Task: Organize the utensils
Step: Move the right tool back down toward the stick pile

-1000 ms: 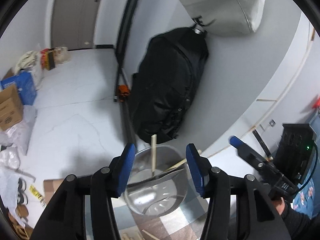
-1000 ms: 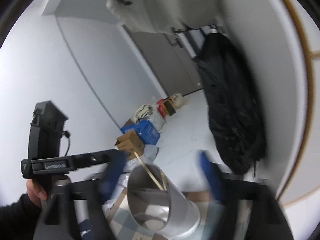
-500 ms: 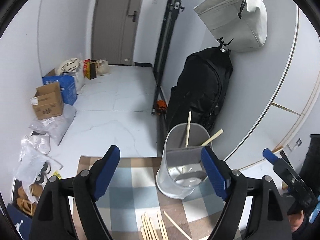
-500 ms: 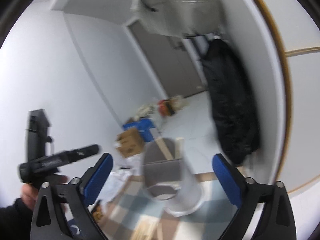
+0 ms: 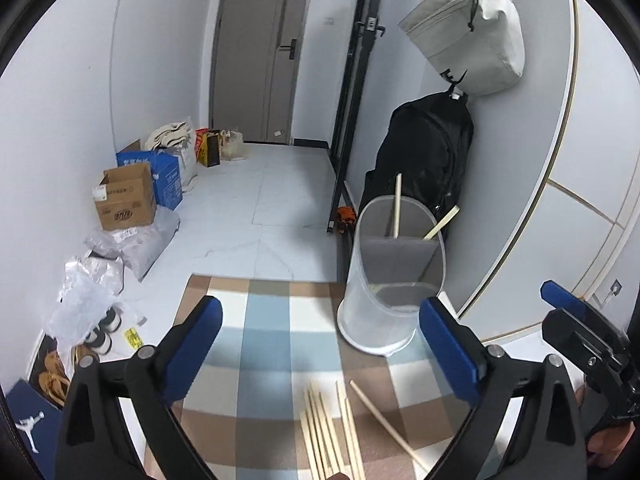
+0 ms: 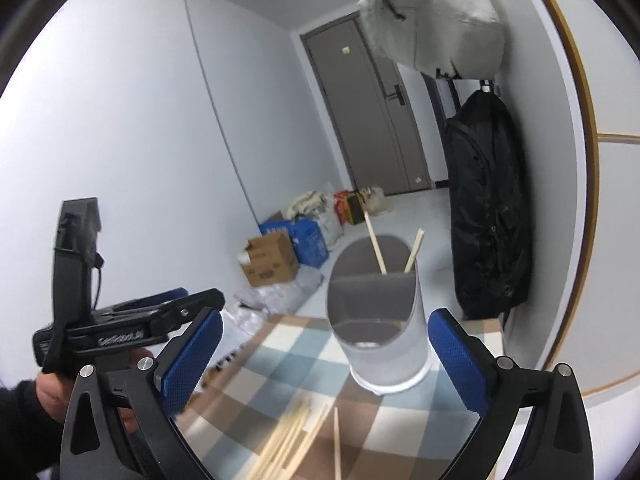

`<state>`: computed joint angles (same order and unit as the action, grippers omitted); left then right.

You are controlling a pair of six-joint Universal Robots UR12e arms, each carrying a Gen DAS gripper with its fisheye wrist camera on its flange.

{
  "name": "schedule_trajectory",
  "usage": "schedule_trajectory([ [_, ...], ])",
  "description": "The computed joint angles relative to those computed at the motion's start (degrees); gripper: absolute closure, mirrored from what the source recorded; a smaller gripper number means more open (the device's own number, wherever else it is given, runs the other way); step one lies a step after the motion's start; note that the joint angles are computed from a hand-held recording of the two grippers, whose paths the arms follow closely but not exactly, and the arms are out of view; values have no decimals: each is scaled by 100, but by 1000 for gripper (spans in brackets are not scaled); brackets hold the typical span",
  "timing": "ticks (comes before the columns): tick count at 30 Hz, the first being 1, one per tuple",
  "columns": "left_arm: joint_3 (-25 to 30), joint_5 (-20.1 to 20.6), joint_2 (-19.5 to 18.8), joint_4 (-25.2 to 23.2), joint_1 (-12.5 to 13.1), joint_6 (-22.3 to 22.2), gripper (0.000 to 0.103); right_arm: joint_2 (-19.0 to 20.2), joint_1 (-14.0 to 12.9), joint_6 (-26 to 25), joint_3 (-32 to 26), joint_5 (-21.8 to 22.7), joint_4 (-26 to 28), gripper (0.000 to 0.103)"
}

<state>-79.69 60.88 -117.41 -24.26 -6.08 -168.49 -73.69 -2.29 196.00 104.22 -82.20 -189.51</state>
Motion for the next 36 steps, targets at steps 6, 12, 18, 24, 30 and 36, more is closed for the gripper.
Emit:
schedule_trajectory([
  [6,-193,42,-33,-30,74,141,6,22,132,-222,-19,-212,484,0],
  [12,-171,226,-50,-567,86,404,6,50,217,-529,-81,-299,877,0],
  [18,-107,617,-54,-1187,58,809,6,116,213,-455,-157,-200,1049,0],
  [24,77,891,-130,-2101,42,878,6,148,215,-278,-223,-227,1215,0],
  [30,101,1160,-139,-2286,-22,972,6,133,195,-207,-238,-152,1248,6],
  [36,193,1440,-200,-2621,-98,930,7,98,155,5,-247,-28,1467,14],
])
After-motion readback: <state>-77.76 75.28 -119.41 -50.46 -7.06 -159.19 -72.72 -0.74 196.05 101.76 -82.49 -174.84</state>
